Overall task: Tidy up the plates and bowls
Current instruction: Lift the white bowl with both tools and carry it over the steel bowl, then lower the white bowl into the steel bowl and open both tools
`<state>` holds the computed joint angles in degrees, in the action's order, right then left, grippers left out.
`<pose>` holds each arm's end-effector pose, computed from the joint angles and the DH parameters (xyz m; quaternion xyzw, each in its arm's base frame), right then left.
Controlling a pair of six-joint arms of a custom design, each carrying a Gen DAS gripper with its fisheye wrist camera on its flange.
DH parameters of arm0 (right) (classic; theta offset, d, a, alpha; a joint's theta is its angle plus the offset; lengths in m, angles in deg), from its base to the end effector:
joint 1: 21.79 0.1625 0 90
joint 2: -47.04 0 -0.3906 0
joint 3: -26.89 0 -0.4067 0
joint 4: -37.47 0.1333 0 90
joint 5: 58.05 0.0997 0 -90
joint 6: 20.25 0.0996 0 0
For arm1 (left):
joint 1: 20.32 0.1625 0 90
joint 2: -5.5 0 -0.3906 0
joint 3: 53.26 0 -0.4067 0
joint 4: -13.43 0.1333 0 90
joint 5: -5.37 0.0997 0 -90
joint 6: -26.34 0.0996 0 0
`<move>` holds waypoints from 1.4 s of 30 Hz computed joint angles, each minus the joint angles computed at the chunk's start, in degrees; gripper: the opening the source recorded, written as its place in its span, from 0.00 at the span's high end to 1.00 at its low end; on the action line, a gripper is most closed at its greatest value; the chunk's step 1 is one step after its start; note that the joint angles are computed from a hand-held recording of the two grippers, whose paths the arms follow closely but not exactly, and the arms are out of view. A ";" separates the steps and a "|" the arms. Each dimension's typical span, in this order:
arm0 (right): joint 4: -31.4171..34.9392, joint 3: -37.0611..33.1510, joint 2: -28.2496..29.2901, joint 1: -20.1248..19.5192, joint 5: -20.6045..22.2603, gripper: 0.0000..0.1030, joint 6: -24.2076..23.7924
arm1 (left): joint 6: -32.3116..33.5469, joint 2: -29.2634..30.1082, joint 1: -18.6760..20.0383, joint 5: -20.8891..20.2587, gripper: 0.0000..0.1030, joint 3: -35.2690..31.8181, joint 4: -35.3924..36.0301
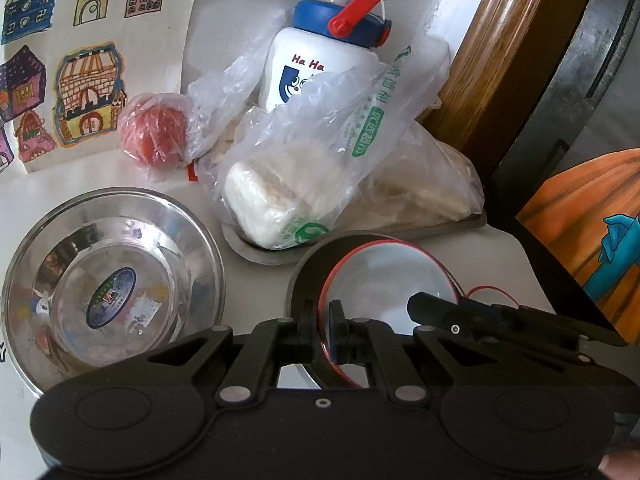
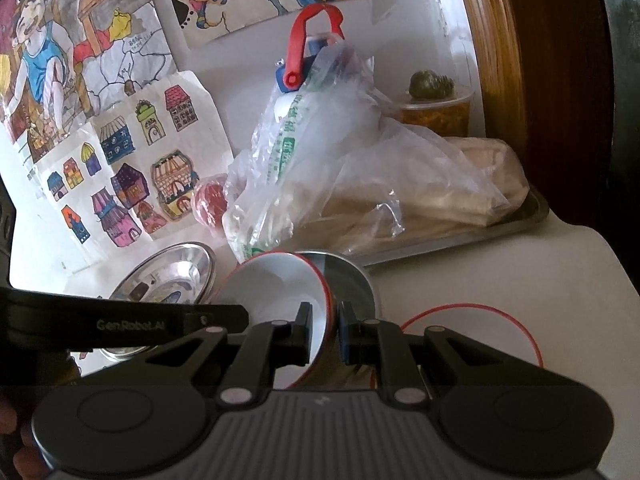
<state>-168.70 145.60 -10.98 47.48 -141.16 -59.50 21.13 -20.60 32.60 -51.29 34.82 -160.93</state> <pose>-0.0567 -0.5601 0.1653 0.1698 -0.8675 0.4290 0.1862 -0.2514 -0.6445 -0.0637 0.2045 0.9189 -0.2749 0.1954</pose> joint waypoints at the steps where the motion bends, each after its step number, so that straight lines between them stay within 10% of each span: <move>1: 0.14 -0.01 -0.06 0.03 -0.03 0.85 0.13 | 0.03 -0.03 -0.06 0.18 0.95 0.03 0.06; 24: -0.96 0.14 0.35 -0.31 0.92 0.83 1.03 | -1.26 -0.70 0.19 -1.01 0.92 1.01 -0.99; 36: -4.41 2.49 -0.94 -1.64 4.73 0.69 0.05 | -3.14 -1.90 -0.43 0.07 0.82 3.91 -4.88; 42: -7.12 5.10 -3.43 -3.74 8.22 0.46 0.21 | -3.92 -3.22 -1.32 -0.46 0.66 6.90 -9.06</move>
